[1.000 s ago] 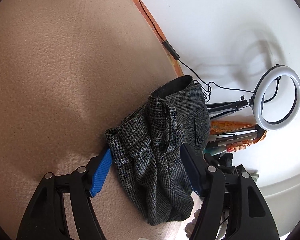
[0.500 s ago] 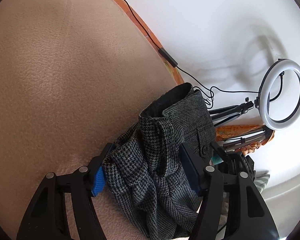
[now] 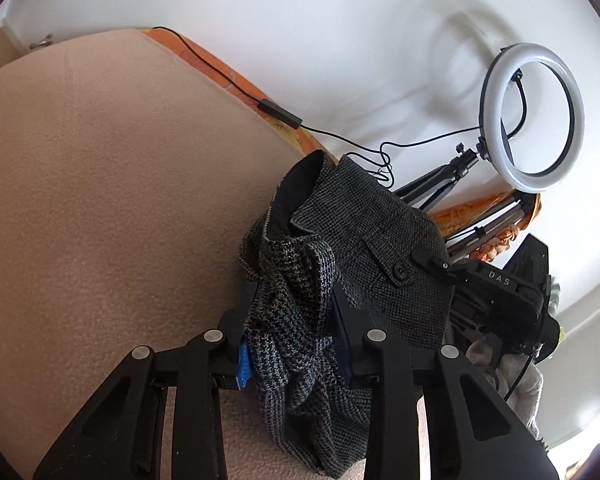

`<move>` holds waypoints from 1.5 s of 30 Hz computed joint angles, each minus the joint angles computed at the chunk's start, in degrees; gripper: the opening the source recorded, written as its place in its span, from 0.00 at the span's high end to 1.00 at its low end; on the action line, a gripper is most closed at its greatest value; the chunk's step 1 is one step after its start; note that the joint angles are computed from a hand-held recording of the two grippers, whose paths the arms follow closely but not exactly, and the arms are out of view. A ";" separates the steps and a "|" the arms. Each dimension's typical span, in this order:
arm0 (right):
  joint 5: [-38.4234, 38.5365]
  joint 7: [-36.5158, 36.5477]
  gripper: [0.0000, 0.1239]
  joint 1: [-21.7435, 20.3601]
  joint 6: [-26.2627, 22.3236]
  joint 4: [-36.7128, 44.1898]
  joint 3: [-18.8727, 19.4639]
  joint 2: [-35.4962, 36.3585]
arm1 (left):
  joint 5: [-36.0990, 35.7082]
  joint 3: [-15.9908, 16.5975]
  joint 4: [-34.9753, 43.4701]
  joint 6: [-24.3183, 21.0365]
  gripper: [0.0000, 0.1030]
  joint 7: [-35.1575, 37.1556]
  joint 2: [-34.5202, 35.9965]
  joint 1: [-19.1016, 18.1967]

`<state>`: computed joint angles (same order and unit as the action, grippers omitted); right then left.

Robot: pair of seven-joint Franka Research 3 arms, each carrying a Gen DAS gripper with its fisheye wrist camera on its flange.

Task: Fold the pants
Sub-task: 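Carry the bundle with the left gripper and lower it onto the dark clothes stack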

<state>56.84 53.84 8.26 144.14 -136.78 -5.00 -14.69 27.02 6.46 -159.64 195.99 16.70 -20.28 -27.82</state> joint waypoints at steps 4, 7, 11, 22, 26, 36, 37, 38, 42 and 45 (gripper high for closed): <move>-4.85 -0.60 0.84 0.85 2.81 -0.57 1.73 -3.30 | 1.57 1.15 -0.03 -0.07 0.72 0.69 -1.05 -1.69; -7.94 -0.55 0.84 1.47 3.40 -1.54 1.76 -6.11 | 2.47 1.61 -0.16 -0.18 0.73 1.48 -1.89 -2.95; -11.42 0.05 0.84 1.79 2.65 -3.24 1.12 -10.04 | 2.80 2.13 -0.18 -0.26 0.73 2.40 -2.79 -4.75; -18.94 0.92 0.85 -0.91 -1.75 -6.84 -2.29 -20.61 | 0.65 -3.38 2.62 -0.30 0.73 4.84 -2.70 -6.72; -20.99 0.21 0.85 -3.12 -4.07 -6.69 -4.32 -23.52 | -0.02 -6.18 5.51 -0.38 0.73 5.22 -1.33 -7.22; -23.50 -3.24 0.85 -9.77 -9.77 -3.01 -10.17 -26.96 | -3.26 -18.04 17.68 -0.86 0.73 9.09 6.35 -3.08; -23.48 -3.71 0.85 -10.40 -10.21 -2.28 -10.87 -26.73 | -3.66 -19.47 19.14 -0.94 0.73 9.80 7.40 -2.37; -23.46 -4.22 0.85 -11.06 -10.59 -1.53 -11.56 -26.39 | -4.05 -20.69 20.53 -0.98 0.73 10.49 8.43 -1.78; -23.43 -6.44 0.85 -13.69 -11.44 1.55 -13.82 -24.33 | -6.76 -26.25 27.15 -1.62 0.73 14.48 13.68 1.01; -23.27 -8.30 0.85 -15.36 -11.62 3.82 -14.99 -22.41 | -16.84 -34.53 31.98 -2.49 0.73 25.28 18.05 5.75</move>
